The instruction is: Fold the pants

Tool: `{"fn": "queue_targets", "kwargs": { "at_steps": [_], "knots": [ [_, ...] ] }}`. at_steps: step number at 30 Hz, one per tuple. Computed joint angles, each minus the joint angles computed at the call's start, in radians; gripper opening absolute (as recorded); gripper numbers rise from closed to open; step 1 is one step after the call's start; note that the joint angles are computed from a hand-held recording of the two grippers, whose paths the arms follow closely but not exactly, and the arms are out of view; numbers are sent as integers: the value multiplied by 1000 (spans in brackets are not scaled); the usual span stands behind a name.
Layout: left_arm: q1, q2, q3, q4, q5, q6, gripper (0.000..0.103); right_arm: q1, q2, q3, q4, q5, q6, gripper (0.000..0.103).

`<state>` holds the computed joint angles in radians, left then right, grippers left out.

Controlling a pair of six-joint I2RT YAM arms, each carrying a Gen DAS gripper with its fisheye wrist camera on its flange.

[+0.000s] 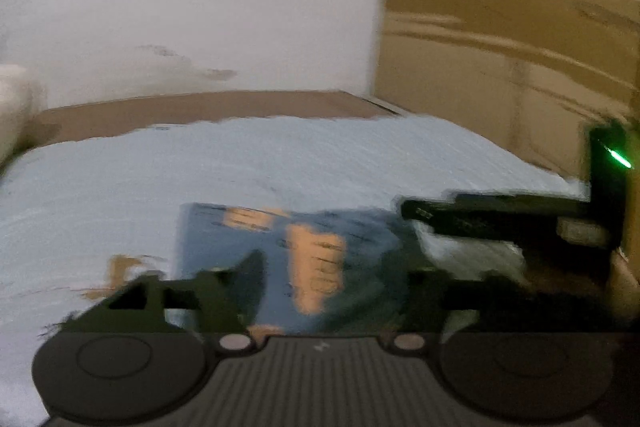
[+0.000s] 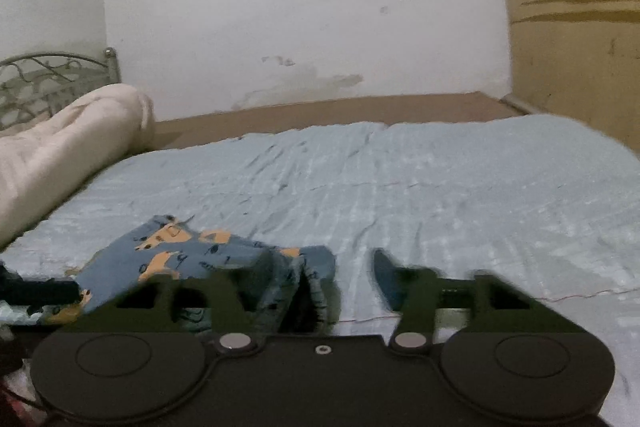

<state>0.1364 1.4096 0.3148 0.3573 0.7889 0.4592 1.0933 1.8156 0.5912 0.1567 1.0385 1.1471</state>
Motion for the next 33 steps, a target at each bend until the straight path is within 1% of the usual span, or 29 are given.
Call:
{"fn": "queue_targets", "kwargs": {
  "at_steps": [1, 2, 3, 5, 8, 11, 12, 14, 16, 18, 21, 24, 29, 33],
  "knots": [
    [6, 11, -3, 53, -34, -50, 91, 8, 4, 13, -15, 7, 7, 90],
    [5, 28, -3, 103, -82, -103, 94, 15, 12, 32, -38, 13, 18, 101],
    [1, 52, 12, 126, -134, -142, 99, 24, 28, 66, -86, 24, 43, 102],
    [-7, 113, 52, 142, -212, -191, 102, 38, 67, 142, -191, 34, 89, 102],
    [-20, 204, 111, 135, -295, -231, 102, 43, 144, 271, -371, 24, 180, 102],
    [-15, 269, 142, 110, -323, -219, 102, 48, 209, 351, -507, 6, 269, 102],
    [-8, 283, 138, 109, -326, -205, 102, 51, 230, 377, -575, -3, 326, 102],
    [4, 301, 138, 81, -331, -162, 102, 65, 254, 394, -660, -24, 417, 102],
    [34, 310, 115, 95, -298, -133, 102, 90, 248, 356, -663, -40, 479, 102],
    [69, 319, 95, 112, -259, -112, 102, 130, 228, 291, -617, -48, 536, 102],
    [73, 335, 93, 126, -249, -110, 102, 180, 230, 237, -571, -37, 592, 102],
    [69, 324, 90, 119, -255, -108, 102, 195, 255, 248, -587, -18, 625, 102],
    [70, 317, 95, 105, -257, -109, 102, 197, 269, 264, -607, -7, 632, 102],
    [68, 314, 85, 117, -258, -112, 102, 200, 262, 239, -567, -1, 634, 102]
  ]
}}
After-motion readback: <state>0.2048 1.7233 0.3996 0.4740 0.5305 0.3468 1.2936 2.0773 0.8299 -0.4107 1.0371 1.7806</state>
